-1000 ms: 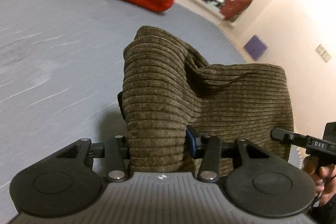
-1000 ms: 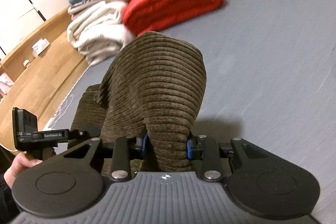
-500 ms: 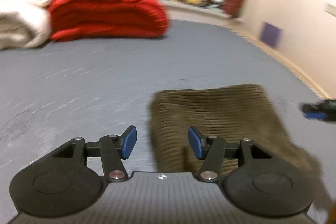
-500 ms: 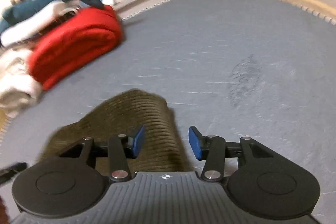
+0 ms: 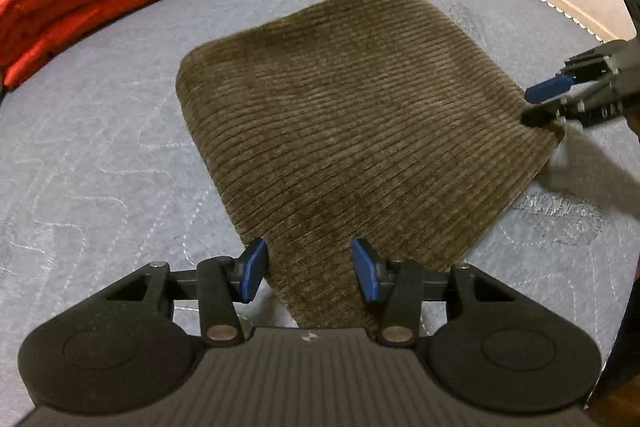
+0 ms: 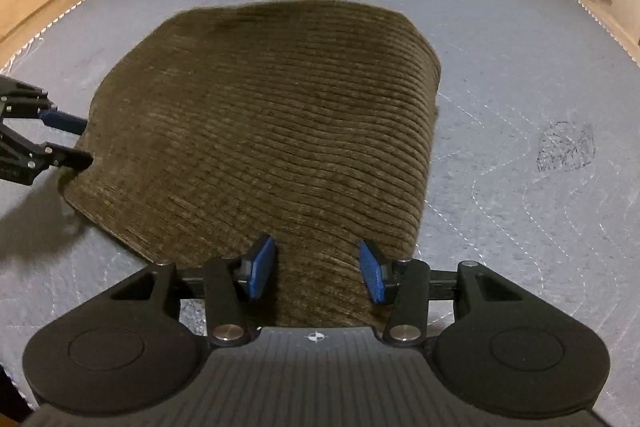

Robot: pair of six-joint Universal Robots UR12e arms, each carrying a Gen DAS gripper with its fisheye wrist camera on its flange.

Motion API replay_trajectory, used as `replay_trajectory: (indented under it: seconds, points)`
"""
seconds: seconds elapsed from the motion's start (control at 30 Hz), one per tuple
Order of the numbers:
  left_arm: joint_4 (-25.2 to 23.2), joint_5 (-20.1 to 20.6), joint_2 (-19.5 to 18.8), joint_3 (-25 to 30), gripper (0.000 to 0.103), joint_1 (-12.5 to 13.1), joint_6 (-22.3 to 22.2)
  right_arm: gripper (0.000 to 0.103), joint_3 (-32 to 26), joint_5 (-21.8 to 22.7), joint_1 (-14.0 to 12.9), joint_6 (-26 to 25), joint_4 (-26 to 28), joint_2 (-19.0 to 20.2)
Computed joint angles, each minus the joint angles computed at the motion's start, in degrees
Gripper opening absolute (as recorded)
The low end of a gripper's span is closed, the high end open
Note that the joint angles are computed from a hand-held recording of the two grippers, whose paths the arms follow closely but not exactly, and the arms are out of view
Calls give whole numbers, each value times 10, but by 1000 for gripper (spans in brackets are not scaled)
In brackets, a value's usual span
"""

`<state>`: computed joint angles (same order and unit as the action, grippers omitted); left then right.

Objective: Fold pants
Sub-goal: 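Lower the folded corduroy bundle onto the mattress and open both grippers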

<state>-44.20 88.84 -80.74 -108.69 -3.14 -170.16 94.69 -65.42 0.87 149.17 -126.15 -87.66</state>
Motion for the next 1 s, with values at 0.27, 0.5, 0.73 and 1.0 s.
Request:
replay_trajectory:
  seconds: [0.27, 0.5, 0.73, 1.0]
  points:
    - [152, 37, -23, 4, 54, -23, -41, 52, 3, 57, -16, 235, -196, 24]
    - [142, 90, -54, 30, 41, -31, -113, 52, -52, -38, 28, 324, -290, 99]
    - [83, 83, -61, 36, 29, -13, -142, 53, -115, -143, 52, 346, -223, 157]
    - [88, 109, -68, 42, 30, -23, -135, 44, -138, -177, 60, 374, -189, 176]
